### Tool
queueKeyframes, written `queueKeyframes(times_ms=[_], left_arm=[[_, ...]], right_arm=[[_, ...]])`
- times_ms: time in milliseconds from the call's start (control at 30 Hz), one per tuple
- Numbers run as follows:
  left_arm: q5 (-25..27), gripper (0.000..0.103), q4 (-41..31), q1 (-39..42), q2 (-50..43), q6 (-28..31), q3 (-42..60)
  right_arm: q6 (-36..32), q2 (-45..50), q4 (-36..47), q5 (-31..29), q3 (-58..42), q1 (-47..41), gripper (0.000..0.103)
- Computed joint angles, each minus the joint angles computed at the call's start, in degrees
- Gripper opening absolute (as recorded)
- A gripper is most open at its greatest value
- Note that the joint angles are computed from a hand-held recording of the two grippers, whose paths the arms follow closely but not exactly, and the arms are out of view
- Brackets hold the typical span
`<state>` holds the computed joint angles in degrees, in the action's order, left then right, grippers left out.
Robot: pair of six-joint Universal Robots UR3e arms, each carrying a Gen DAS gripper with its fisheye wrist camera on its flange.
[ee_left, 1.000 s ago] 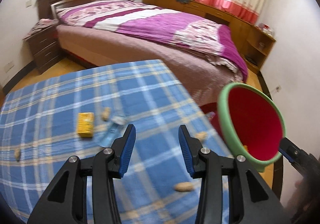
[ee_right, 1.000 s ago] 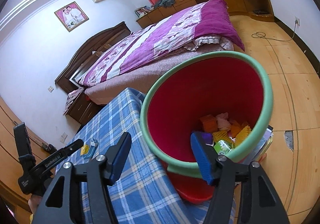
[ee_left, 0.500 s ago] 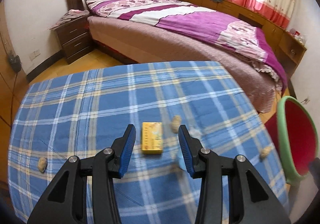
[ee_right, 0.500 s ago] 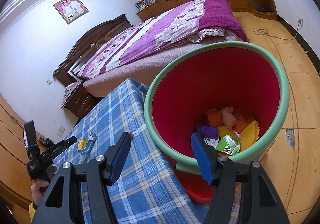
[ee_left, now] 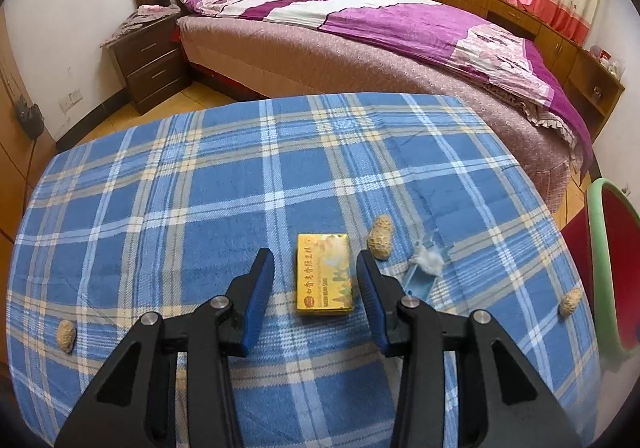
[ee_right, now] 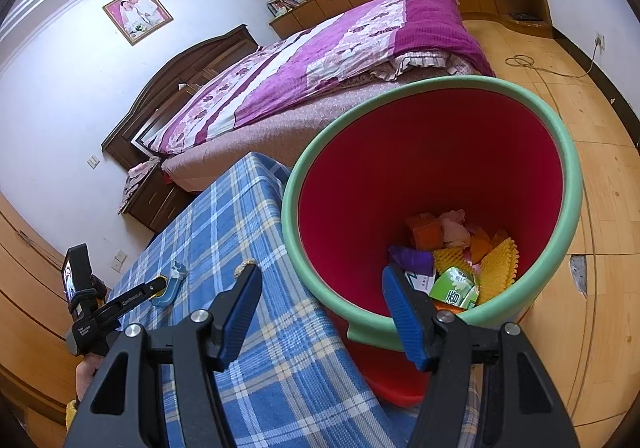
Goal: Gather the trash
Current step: 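Grasp the yellow box with the left tool, then grasp the light-blue plastic scoop piece with the right tool while the left tool holds the yellow box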
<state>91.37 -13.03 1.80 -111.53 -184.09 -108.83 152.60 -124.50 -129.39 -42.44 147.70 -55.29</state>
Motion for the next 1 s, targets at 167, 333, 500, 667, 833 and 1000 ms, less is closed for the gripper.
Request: queueKeyframes(times_ms=[167, 333, 500, 667, 833, 1000], left_arm=[[-0.8, 0.027, 0.5, 0.6, -0.4, 0.6, -0.4], [-2.9, 0.027, 0.4, 2.4, 1.7, 0.0, -2.3], [-4.6, 0.027, 2.1, 4.8, 6.5, 0.1, -7.7], [-5.6, 0.027, 5.2, 8.4, 11.8, 0.3, -14.6], [-7.4, 0.027, 9.1, 13.0, 14.3, 0.1, -19.6], [-10.2, 0.027, 10.9, 16.6, 14.6, -0.3, -21.8]], right_arm=[[0.9, 0.8, -2.1, -0.4, 0.3, 1.3, 0.066], [2.9, 1.4, -4.0, -0.9, -0.3, 3.7, 0.066], [6.3, 3.6, -8.6, -2.0, -1.7, 8.2, 0.066], [12.6, 9.9, -17.3, -4.9, -4.0, 16.6, 0.066], [19.6, 17.6, -26.5, -10.1, -7.5, 27.2, 0.066], [25.2, 26.5, -33.4, -16.2, -12.6, 38.6, 0.066]])
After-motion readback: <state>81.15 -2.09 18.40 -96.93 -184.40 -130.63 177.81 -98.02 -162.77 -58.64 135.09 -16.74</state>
